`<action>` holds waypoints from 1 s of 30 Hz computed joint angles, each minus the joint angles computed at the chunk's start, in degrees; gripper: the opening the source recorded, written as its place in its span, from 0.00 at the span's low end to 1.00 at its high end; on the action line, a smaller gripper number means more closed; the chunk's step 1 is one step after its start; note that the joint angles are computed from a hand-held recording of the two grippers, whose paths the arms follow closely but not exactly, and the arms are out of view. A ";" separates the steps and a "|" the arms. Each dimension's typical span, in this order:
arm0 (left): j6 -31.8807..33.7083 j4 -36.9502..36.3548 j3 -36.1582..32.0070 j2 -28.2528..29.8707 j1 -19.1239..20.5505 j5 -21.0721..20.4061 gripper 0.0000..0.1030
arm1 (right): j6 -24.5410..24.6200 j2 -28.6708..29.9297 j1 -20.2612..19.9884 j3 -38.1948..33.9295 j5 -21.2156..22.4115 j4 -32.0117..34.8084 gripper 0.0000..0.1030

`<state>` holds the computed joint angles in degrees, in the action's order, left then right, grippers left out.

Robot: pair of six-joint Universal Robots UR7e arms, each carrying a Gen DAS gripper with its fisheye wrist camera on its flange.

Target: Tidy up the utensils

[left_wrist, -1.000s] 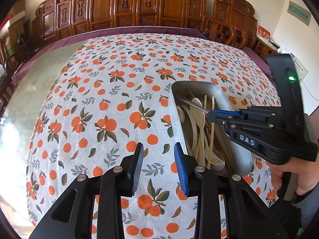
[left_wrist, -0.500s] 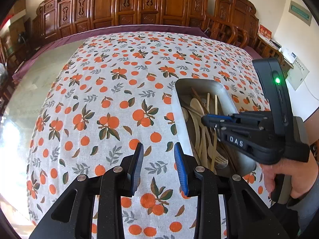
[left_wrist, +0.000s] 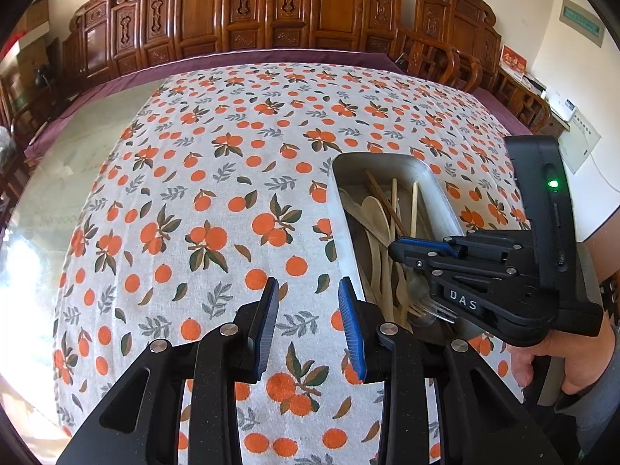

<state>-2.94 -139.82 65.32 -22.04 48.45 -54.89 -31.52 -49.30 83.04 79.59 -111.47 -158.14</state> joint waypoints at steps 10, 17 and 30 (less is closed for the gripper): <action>-0.65 -1.07 1.06 -0.36 -1.00 0.22 0.29 | -3.57 -5.31 -0.37 6.79 3.04 -7.73 0.10; -0.52 -3.57 2.87 -1.00 -2.43 0.70 0.47 | -5.69 -10.40 -0.45 13.42 3.84 -15.24 0.38; 0.79 -12.34 8.73 -2.60 -6.64 4.01 0.92 | -5.46 -20.50 -1.39 25.20 5.05 -27.39 0.97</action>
